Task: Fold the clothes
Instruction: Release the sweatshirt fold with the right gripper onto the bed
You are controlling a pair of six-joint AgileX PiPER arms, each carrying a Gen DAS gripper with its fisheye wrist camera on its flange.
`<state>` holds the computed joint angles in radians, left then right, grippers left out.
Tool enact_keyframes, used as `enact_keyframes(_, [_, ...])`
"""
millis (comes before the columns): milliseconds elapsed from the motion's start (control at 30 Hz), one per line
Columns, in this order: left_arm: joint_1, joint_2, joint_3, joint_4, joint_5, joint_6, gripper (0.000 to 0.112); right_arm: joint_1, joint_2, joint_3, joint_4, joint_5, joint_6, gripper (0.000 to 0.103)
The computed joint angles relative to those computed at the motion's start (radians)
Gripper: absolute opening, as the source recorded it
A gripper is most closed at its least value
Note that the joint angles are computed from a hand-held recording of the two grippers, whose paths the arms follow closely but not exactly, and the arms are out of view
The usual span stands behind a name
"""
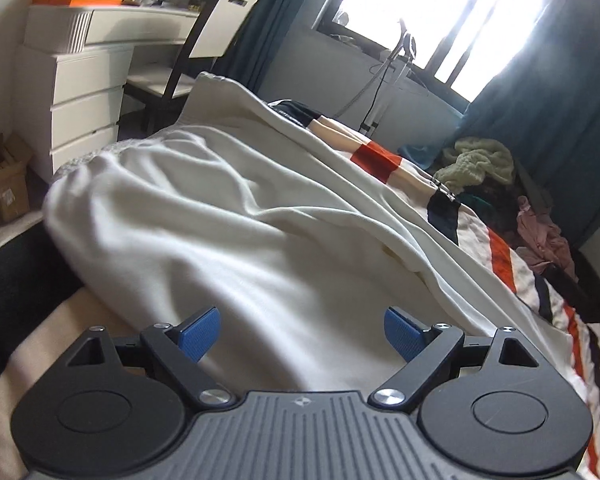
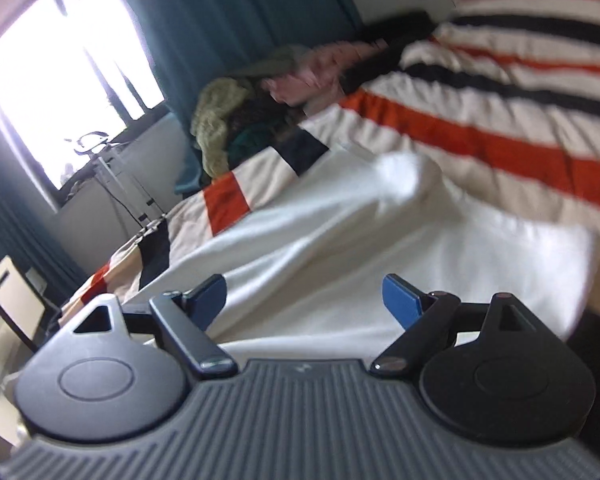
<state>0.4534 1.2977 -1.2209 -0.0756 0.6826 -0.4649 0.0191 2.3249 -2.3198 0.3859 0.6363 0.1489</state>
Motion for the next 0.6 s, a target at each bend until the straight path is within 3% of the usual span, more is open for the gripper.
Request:
enact_keyframes(133, [0.112, 0.031, -0.084, -0.125, 0.118, 0.020, 0.090, -0.018, -0.005, 0.016, -0.006, 0.013, 0.045, 0.086])
enact_keyframes(233, [0.171, 0.110, -0.203, -0.098, 0.239, -0.047, 0.090, -0.029, -0.015, 0.029, -0.045, 0.027, 0.099, 0.086])
enact_keyframes(367, [0.259, 0.234, -0.374, -0.080, 0.405, -0.098, 0.089, -0.047, 0.040, -0.083, -0.110, 0.154, 0.203, 0.086])
enact_keyframes(433, [0.315, 0.274, -0.414, -0.097, 0.431, -0.097, 0.089, -0.056, 0.077, -0.148, -0.116, 0.212, 0.250, 0.086])
enact_keyframes(600, [0.408, 0.263, -0.338, -0.154, 0.322, -0.035, 0.089, -0.050, 0.119, -0.229, -0.229, 0.290, 0.356, 0.086])
